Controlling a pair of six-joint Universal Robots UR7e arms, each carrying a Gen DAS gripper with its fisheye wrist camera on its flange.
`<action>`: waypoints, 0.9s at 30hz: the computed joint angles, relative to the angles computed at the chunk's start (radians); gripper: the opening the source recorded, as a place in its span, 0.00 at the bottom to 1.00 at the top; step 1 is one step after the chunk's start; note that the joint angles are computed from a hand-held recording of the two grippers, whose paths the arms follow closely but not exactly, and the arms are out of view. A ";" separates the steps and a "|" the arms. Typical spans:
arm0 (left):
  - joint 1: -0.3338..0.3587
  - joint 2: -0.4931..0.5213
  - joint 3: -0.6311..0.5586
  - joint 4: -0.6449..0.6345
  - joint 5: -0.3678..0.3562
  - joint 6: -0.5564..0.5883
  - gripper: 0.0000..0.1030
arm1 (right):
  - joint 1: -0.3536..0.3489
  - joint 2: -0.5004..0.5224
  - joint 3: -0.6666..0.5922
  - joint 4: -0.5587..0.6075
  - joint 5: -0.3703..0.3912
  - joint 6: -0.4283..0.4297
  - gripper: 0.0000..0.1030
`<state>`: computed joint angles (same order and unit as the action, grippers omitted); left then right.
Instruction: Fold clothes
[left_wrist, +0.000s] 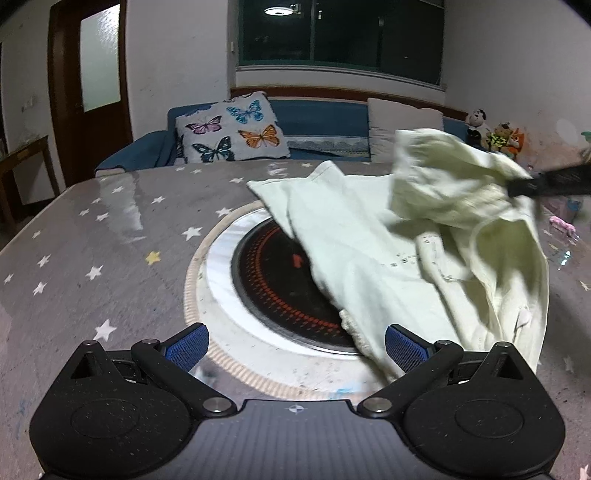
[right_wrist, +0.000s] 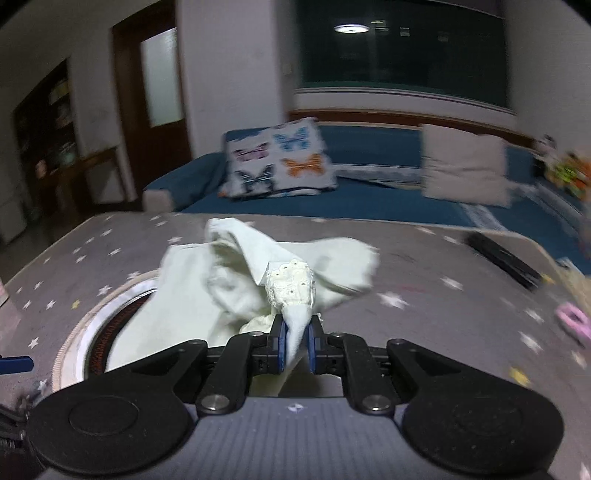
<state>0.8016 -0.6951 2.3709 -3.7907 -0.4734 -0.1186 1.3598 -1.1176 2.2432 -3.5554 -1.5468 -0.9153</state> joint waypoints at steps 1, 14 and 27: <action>-0.003 0.004 -0.003 -0.003 -0.003 0.007 1.00 | -0.028 -0.032 0.026 -0.015 0.015 0.015 0.10; -0.007 0.022 -0.058 0.016 -0.033 0.097 1.00 | -0.281 -0.228 0.234 -0.094 0.001 -0.045 0.36; 0.004 0.019 -0.066 0.061 -0.024 0.068 1.00 | -0.136 0.007 0.221 -0.320 -0.076 -0.522 0.62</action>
<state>0.8061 -0.6756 2.3050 -3.7294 -0.4970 -0.0506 1.2237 -1.1103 2.4638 -3.8754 -1.6225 -1.4368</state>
